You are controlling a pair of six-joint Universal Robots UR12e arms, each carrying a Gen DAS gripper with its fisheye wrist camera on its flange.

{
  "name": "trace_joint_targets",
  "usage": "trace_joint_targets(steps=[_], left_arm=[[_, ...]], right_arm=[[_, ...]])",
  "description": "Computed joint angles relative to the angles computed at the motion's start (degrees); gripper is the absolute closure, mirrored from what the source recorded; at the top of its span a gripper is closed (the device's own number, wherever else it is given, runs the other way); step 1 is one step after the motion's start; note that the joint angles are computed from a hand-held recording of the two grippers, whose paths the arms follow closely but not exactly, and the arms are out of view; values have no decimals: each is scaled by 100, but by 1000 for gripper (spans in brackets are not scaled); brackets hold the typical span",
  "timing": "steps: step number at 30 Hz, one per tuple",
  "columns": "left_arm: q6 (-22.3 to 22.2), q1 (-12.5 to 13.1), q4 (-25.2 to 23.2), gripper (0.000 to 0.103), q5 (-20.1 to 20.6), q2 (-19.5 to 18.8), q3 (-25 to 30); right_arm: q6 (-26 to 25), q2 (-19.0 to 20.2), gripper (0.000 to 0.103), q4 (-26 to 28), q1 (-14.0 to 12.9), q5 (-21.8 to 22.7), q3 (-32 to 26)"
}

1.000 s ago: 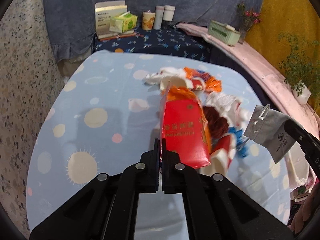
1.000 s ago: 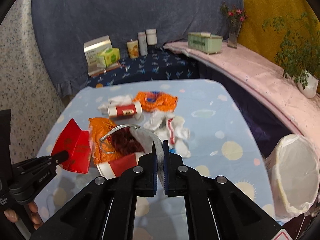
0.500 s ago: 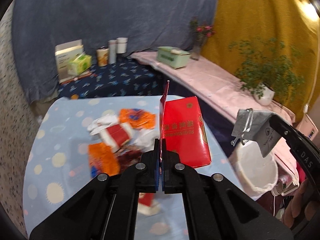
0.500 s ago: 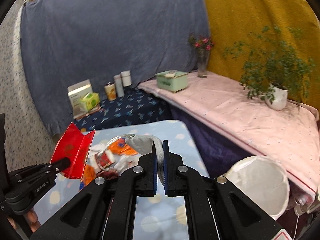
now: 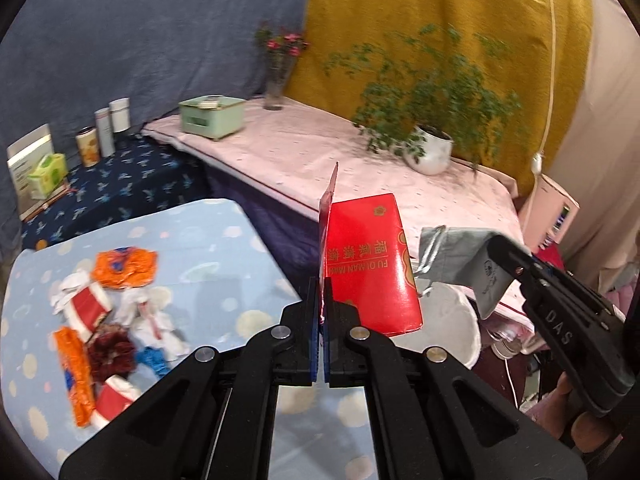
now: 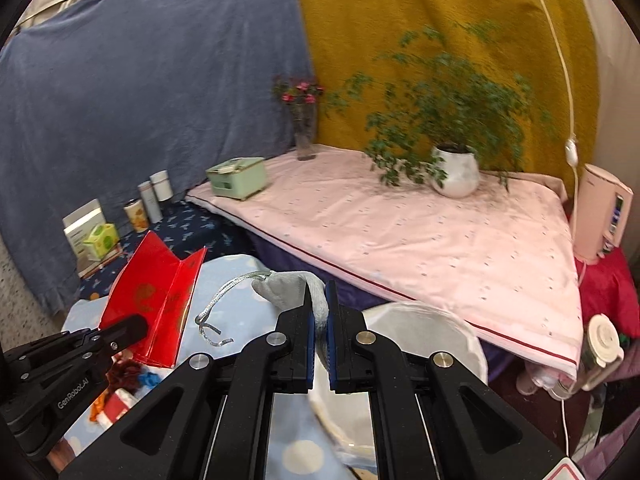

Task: Collect trash
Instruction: 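Carry both items over the white bin and open both tools to drop them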

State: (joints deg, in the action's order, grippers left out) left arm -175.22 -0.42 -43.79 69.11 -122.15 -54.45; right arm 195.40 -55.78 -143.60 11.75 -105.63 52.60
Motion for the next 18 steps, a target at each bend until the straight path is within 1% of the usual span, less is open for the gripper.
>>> trace_joint_targets(steps=[3, 5, 8, 16, 18], left_arm=[[113, -139, -140, 102, -64, -114, 152], [173, -226, -329, 102, -113, -221, 321], [292, -338, -418, 102, -55, -309, 431], [408, -494, -816, 101, -50, -575, 794], [413, -516, -850, 100, -24, -628, 861]], right_arm=[[133, -102, 99, 9, -89, -82, 200], [219, -150, 99, 23, -146, -126, 312], [330, -221, 99, 26, -231, -128, 464], [452, -215, 98, 154, -364, -83, 568], [476, -199, 97, 174, -384, -77, 569]])
